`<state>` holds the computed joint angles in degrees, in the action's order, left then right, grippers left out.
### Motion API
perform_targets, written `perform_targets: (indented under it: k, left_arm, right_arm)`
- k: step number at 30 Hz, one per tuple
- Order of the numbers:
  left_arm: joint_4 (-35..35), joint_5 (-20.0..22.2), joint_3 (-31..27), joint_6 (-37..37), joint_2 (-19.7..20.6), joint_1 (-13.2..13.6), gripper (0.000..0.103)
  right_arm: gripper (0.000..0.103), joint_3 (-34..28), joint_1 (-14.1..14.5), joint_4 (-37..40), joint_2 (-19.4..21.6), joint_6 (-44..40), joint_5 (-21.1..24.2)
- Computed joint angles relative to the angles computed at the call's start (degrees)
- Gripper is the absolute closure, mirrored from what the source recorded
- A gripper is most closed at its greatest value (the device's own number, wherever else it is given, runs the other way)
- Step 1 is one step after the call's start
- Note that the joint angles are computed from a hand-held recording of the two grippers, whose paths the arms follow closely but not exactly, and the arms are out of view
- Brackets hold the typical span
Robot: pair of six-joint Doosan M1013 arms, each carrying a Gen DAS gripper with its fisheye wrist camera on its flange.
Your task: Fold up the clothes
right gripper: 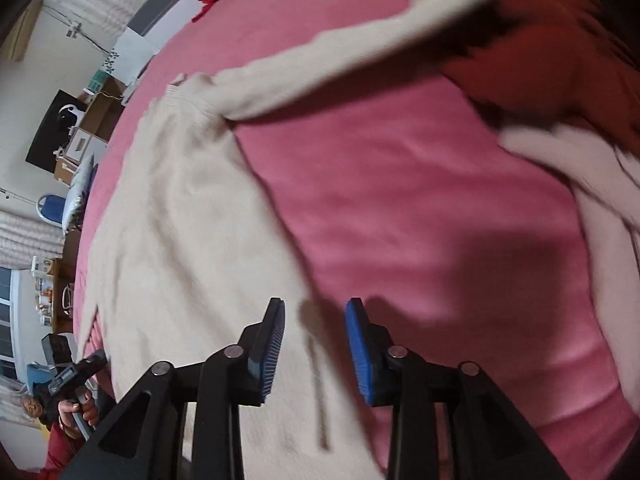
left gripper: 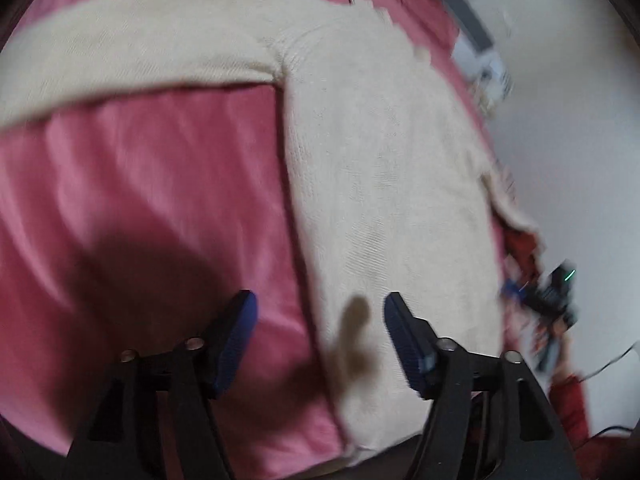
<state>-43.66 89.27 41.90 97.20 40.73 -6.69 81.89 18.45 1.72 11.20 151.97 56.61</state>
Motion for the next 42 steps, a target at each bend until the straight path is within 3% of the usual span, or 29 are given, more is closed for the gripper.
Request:
perform_targets:
  k: [2,5,8,12,17,20,26,30,33,35,36,37,39,42]
  left_arm:
    - [-2.2,-0.9,2.1,0.8,-0.9,-0.1,0.022]
    - [-1.8,1.0,3.3,3.8,-1.5,-1.3,0.021]
    - [0.7,-0.5,3.7,6.2,-2.1,-2.5,0.020]
    - [-1.6,-1.0,5.1,3.6,-2.4,-2.5,0.020]
    - [-4.3,5.0,4.8,6.2,-1.6,-2.7,0.020]
    - [-3.8,5.9,4.3,6.1,-1.4,-3.1,0.020]
    - [-5.4,7.8,3.9,5.0,-0.9,-3.2,0.020]
    - [-8.9,11.4,3.8,4.3,-0.1,-3.2,0.020]
    - [-9.2,9.7,4.3,2.4,-0.2,-3.4,0.021]
    - [-6.9,7.6,4.8,2.4,-1.0,-4.0,0.029]
    - [-4.0,6.5,4.9,3.2,-1.5,-4.6,0.035]
    - [-1.9,5.8,4.9,3.4,-1.9,-5.1,0.047]
    - [-2.0,5.9,4.4,1.2,-1.5,-4.9,0.060]
    - [-6.3,8.6,3.3,-1.3,-0.2,-3.7,0.076]
  right_arm:
    - [0.066,1.3,0.0,2.3,-0.3,-0.8,-1.7]
    - [0.062,3.6,-0.4,7.5,-0.7,-3.4,-6.3]
    - [0.060,5.1,-0.5,11.3,-0.4,-4.8,-10.3]
    - [0.053,6.1,0.5,9.3,-0.5,-1.4,-13.9]
    - [0.053,10.0,-0.7,21.3,-2.6,-8.3,-20.3]
    - [0.054,11.0,-1.1,26.0,-2.6,-12.2,-21.7]
    - [0.054,11.3,-0.9,26.5,-2.5,-12.3,-23.1]
    - [0.054,12.1,-2.3,39.4,-2.3,-21.1,-21.8]
    - [0.057,12.4,-1.9,38.8,-2.1,-22.1,-23.1]
    - [0.064,11.4,-1.2,33.1,-1.7,-18.0,-22.3]
    - [0.079,10.5,-0.9,30.3,-1.4,-16.0,-20.8]
    - [0.095,9.7,-0.7,28.5,-1.1,-14.3,-19.3]
    - [0.095,8.5,-0.4,25.8,-0.7,-11.1,-17.2]
    - [0.096,9.5,-0.2,28.4,-1.0,-9.0,-20.6]
